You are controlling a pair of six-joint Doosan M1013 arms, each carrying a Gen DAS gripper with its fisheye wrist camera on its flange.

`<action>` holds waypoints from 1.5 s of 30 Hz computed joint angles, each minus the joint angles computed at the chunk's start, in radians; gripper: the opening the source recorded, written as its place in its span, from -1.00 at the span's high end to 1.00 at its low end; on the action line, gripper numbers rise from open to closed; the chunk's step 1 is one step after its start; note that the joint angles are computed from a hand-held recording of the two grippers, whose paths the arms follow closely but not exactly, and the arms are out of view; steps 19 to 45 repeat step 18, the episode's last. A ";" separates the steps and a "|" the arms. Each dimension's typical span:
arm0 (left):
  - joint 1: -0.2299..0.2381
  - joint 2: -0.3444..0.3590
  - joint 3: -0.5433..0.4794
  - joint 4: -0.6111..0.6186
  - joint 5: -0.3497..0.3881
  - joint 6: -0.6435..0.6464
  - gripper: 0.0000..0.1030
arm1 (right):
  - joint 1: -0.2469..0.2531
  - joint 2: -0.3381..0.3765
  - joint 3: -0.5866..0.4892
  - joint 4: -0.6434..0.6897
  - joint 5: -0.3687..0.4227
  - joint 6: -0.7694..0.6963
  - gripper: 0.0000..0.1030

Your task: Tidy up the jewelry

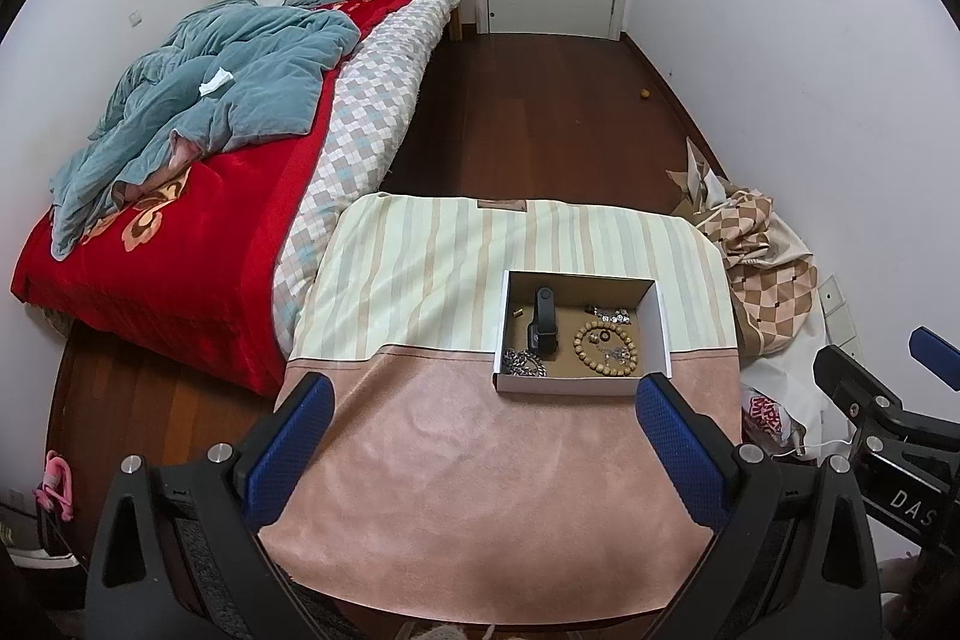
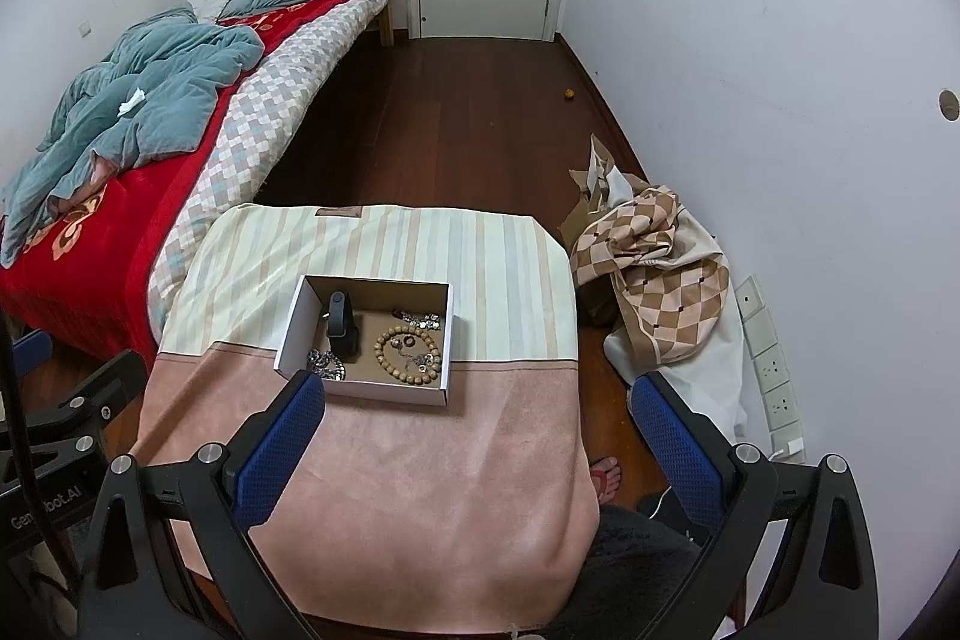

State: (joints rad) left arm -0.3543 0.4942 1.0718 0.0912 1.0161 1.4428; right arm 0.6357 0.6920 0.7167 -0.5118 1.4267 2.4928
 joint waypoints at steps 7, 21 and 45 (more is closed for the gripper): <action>0.001 0.000 -0.001 -0.001 0.002 0.000 -0.99 | 0.002 0.000 -0.002 -0.002 0.002 -0.002 -1.00; -0.002 -0.002 0.001 -0.006 -0.005 -0.005 -0.99 | 0.001 0.000 -0.002 0.000 0.002 -0.002 -1.00; -0.002 -0.002 0.001 -0.006 -0.005 -0.005 -0.99 | 0.001 0.000 -0.002 0.000 0.002 -0.002 -1.00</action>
